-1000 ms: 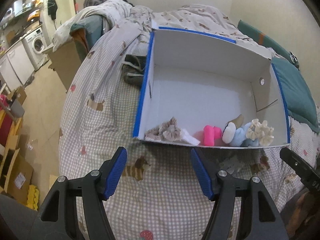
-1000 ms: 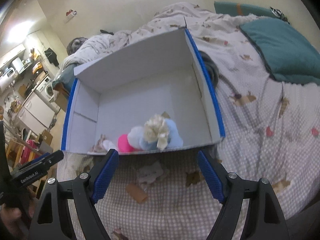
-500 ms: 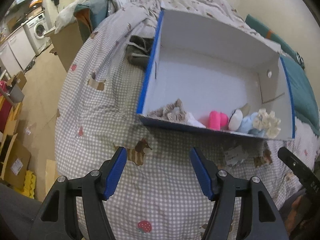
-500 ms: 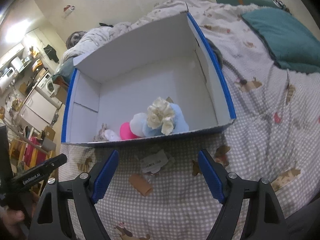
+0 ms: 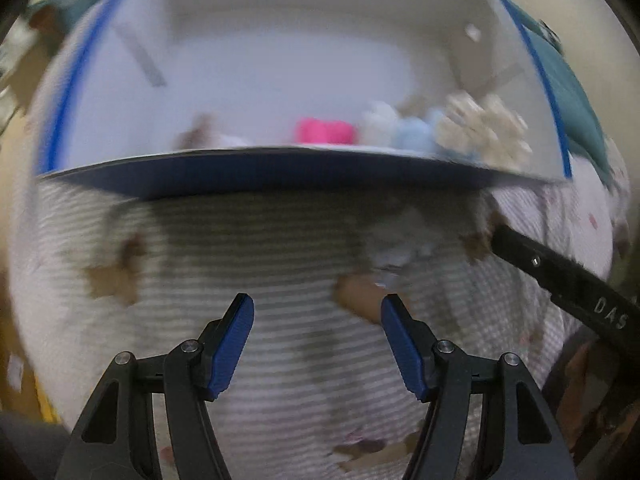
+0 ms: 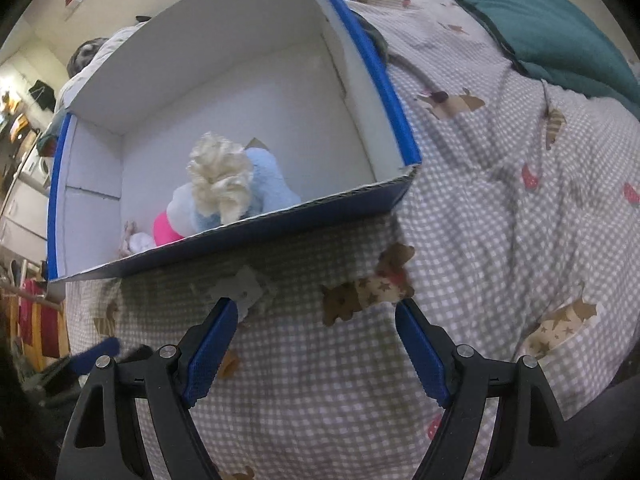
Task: Organize soft objects
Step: 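Grasp the orange foam piece with the left tool while the right tool grasps the plastic bag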
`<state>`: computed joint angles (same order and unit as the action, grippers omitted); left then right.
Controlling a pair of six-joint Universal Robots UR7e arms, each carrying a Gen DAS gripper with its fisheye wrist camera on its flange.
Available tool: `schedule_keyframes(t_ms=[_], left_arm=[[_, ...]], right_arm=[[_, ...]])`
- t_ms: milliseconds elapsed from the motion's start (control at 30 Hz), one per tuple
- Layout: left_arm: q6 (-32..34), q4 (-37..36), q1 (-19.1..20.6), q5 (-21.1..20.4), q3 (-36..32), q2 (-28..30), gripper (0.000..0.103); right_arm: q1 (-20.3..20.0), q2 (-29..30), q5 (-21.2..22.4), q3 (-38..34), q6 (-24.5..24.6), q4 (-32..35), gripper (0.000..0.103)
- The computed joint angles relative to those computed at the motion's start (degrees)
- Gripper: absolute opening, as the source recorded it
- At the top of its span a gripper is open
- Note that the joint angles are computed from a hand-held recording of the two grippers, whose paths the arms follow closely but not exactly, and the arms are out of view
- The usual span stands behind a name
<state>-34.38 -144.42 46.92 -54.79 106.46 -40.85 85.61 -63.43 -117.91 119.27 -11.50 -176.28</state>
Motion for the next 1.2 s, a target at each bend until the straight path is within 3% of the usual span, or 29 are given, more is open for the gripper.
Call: schedule_keyframes(t_ms=[100,267,333,400,467,667,867,1033,1200], left_arm=[[3.02,1.85,0.52,-0.29,-2.73,3.2,0.049],[2.58,0.98,2.49,-3.61,-4.14,4.52,0.04],[3.81,-0.11,2.9,-4.65,-4.19,4.73,0.029],[4.82,-0.34,3.69,-7.1,-4.67,5.01,0.01],[5.25,-1.25,3.69,-8.07,-3.91,4.76,0.006],[3.27,-0.93,2.35,-6.74,-1.38,2.44,0.005],[-2.17,0.27,0.13,0.27,2.81,-2.7,0.004],[-6.01,-0.37,-0.45,5.46,5.29,-5.43,0.004],[-10.53,2.67,-0.87,10.5,6.54,-7.71,0.004]], right_arm=[[-0.57,-0.56,0.6,0.29,0.62,0.27,0.086],[-1.04,-0.71,0.13,0.16,0.81,0.74,0.086],[-1.15,-0.51,0.04,-0.09,1.31,1.07,0.086],[-1.32,-0.62,0.3,-0.11,1.73,1.46,0.086],[-1.34,-0.46,0.42,-0.67,1.67,2.08,0.086],[-1.15,-0.19,0.09,-0.55,1.06,1.88,0.086],[-0.49,1.67,1.08,-1.24,0.12,3.11,0.086],[1.29,6.29,-0.8,-3.17,-4.47,1.22,0.086],[1.66,10.28,0.21,-5.34,-6.81,1.1,0.086]])
